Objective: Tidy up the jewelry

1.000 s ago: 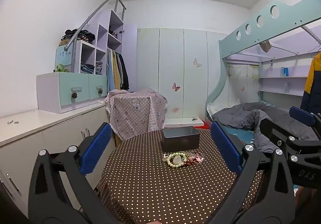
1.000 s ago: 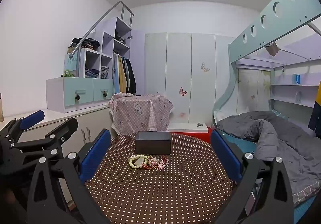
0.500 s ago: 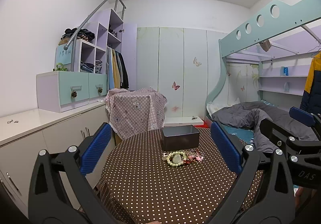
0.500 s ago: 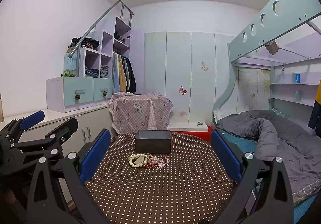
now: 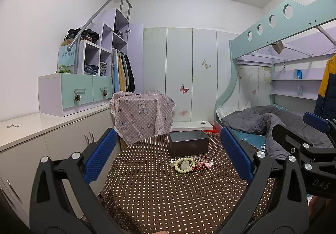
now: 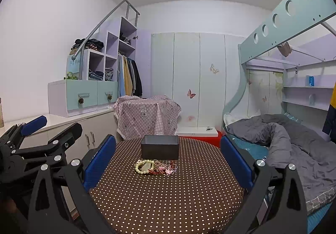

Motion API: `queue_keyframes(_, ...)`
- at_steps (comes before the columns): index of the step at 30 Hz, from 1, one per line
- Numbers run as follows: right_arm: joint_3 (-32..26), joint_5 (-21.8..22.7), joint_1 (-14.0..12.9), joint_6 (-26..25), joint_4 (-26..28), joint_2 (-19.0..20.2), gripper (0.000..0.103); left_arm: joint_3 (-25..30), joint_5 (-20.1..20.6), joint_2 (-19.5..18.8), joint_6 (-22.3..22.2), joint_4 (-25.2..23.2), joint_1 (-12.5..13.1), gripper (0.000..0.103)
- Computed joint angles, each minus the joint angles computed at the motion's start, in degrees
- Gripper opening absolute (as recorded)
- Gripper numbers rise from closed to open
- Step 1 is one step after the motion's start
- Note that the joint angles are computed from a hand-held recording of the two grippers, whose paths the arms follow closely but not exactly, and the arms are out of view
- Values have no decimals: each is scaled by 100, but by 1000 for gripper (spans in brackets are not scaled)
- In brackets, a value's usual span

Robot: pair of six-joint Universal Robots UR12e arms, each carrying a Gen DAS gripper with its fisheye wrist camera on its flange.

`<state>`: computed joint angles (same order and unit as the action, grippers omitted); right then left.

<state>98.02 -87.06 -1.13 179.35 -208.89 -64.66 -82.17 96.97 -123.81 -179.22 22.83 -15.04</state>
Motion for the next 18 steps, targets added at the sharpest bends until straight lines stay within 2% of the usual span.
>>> queue_keyframes(18,20,-33,32,4,29,-31,96,23,4,-60,-15,22,-2,97)
